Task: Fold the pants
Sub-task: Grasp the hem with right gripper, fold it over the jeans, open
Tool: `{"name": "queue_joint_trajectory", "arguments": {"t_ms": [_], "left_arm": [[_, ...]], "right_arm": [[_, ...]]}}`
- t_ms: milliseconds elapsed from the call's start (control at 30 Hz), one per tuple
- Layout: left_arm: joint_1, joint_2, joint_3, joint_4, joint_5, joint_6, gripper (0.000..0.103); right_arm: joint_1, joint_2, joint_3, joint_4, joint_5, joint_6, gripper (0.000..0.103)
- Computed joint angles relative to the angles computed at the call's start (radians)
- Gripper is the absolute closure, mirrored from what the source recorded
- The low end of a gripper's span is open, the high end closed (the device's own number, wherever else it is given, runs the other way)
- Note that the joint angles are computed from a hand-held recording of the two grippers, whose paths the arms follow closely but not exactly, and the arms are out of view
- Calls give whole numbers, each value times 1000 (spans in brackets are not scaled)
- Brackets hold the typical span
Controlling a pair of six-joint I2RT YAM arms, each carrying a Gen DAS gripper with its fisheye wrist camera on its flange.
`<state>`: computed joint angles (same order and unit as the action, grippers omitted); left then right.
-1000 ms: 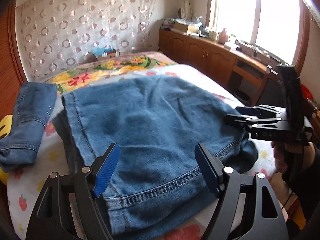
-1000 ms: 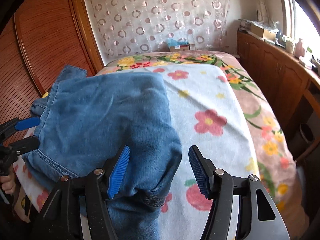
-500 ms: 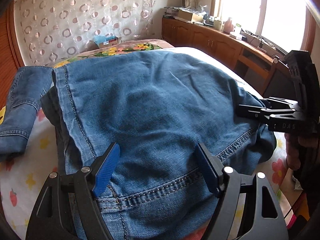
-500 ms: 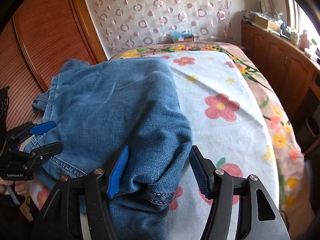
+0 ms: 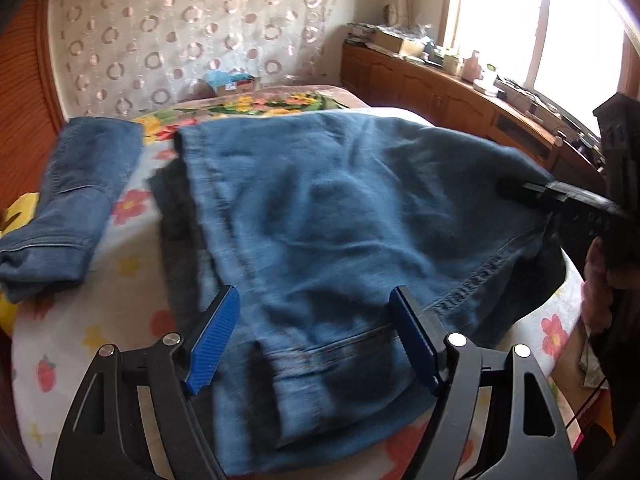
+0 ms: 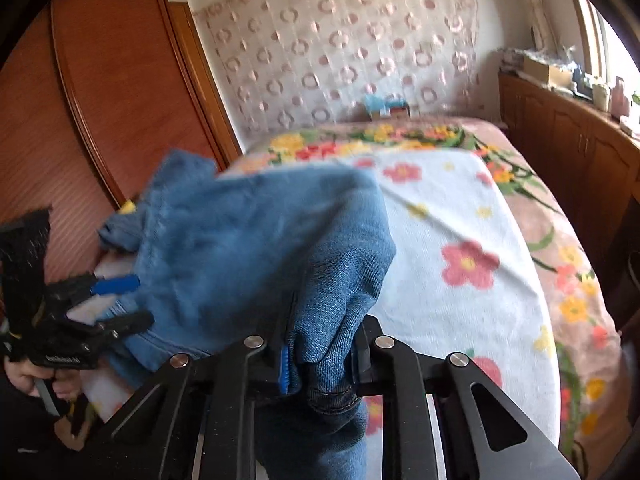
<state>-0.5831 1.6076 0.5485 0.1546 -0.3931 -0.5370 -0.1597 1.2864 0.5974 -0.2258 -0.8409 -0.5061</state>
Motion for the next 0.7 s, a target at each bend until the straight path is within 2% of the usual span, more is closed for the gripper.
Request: {"name": "queue_joint_trajectory", "arguments": {"t_ms": [233, 467, 533, 700], "left_arm": [[26, -222, -124, -58, -48, -22, 25], [68, -478, -218, -165, -96, -11, 25], [72, -523, -227, -204, -126, -21, 25], [111, -693, -279, -289, -129, -16, 25]], "right_arm": [[91, -119, -21, 26, -15, 74, 84], [294, -254, -67, 92, 39, 180, 85], [346, -260, -82, 125, 58, 199, 85], [449, -235, -100, 168, 84, 208, 85]]}}
